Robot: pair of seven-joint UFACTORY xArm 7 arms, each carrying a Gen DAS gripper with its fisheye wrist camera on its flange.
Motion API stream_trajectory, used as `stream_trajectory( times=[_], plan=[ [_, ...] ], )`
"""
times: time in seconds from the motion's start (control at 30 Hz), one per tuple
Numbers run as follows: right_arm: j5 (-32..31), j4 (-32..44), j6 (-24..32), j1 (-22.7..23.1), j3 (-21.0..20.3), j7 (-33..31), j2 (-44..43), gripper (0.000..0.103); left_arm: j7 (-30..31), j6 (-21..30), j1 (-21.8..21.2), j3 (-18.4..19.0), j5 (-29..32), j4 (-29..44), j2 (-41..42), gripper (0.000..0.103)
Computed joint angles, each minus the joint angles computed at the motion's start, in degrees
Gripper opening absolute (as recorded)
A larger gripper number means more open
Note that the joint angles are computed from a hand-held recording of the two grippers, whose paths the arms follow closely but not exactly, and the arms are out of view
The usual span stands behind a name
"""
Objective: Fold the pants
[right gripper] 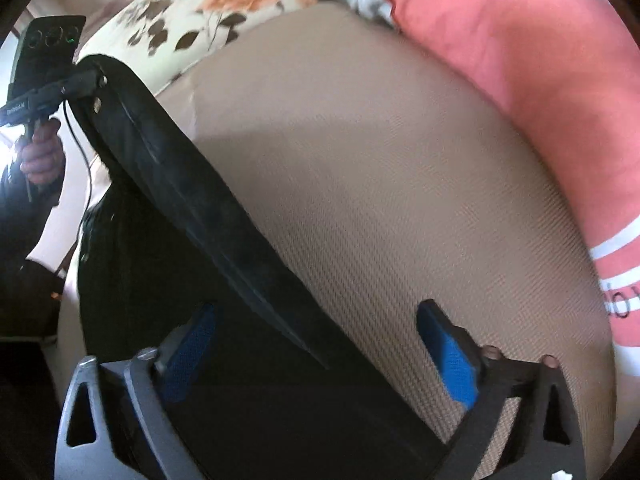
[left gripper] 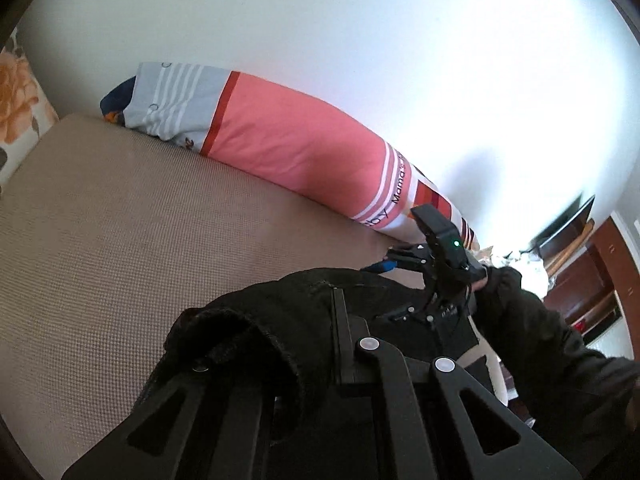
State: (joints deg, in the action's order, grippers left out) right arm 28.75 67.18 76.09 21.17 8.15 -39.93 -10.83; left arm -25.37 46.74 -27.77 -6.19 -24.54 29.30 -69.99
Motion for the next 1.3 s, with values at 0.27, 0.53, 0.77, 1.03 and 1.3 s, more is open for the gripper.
stream_trajectory(
  times=[0.27,0.53,0.77,1.03,1.3],
  plan=[
    [-4.8,-3.6,3.7,-2.7,-2.0,-2.0,-3.6,0.052,-1.6,2.1,1.7,-0.3,1.1,0.2,0.2,0.007],
    [-6.3,-9.0,-2.3,-3.1,-1.8,1.2,-10.4,0.013,-2.0,2.7,2.1,-0.6,1.8,0.7,1.3,0.007],
    [-10.0,-16.7,-8.5,-1.6,0.0,9.8,-25.0,0.008,-3.0,7.3,2.1,-0.6,2.2,2.4,-0.7,0.007],
    [-10.3,-20.0,-3.4,0.8,0.9,23.8,-44.4,0.008,-6.7,17.6,1.1,-1.5,-0.7,3.1,-11.8,0.012],
    [-5.1,-24.2,8.3,6.0,3.8,34.3,-60.8,0.008,-7.6,34.5,-1.0,-2.9,-4.4,2.1,-23.4,0.018]
  ],
)
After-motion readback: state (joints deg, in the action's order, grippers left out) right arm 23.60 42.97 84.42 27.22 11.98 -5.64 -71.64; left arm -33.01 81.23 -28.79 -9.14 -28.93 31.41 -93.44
